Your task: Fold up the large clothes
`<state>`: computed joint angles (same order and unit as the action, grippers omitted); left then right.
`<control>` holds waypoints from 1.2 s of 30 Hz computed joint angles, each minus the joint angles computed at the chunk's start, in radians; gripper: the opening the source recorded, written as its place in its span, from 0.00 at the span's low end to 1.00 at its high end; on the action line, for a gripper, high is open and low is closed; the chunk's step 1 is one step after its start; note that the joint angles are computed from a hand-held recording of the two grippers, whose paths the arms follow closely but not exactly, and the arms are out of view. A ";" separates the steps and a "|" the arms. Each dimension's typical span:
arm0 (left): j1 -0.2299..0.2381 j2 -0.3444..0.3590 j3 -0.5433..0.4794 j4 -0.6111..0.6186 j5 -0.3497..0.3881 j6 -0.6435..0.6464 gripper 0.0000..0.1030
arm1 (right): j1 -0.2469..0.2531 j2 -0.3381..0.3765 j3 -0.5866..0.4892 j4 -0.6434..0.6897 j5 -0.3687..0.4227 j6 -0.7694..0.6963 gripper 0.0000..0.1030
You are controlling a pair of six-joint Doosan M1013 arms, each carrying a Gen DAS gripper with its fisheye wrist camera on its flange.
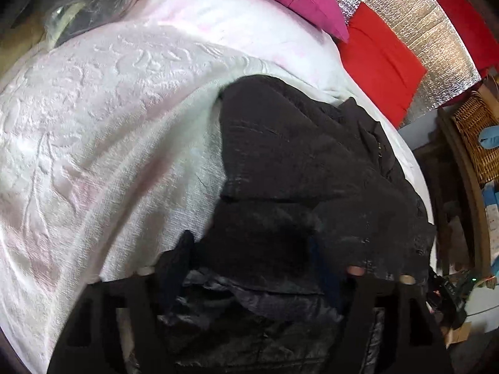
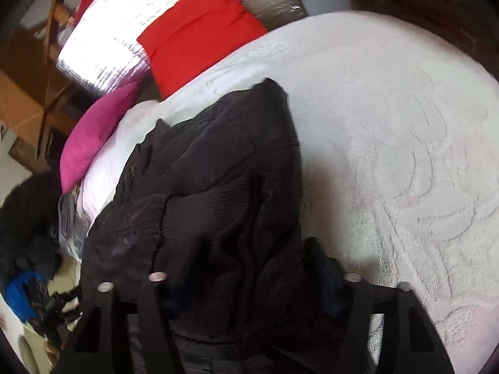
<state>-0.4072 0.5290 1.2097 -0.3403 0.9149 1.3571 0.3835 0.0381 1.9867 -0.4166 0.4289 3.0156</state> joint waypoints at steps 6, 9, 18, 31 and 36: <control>-0.005 -0.026 0.029 0.030 -0.062 0.027 0.43 | 0.060 -0.015 -0.030 -0.255 0.122 0.173 0.31; -0.018 -0.023 0.019 0.098 -0.069 0.034 0.42 | 0.084 -0.026 -0.033 -0.360 0.156 0.258 0.27; -0.007 0.004 -0.022 0.134 0.036 -0.043 0.73 | 0.016 -0.025 -0.014 -0.093 0.064 0.086 0.74; 0.063 0.024 -0.021 -0.219 0.005 0.101 0.73 | -0.036 -0.031 0.079 -0.427 -0.156 0.569 0.74; 0.045 0.037 -0.038 -0.147 -0.007 0.069 0.69 | -0.045 0.001 0.048 -0.327 -0.165 0.411 0.61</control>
<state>-0.3626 0.5664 1.1712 -0.4871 0.9077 1.4260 0.3380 0.0392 2.0345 -0.7438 0.2637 3.4270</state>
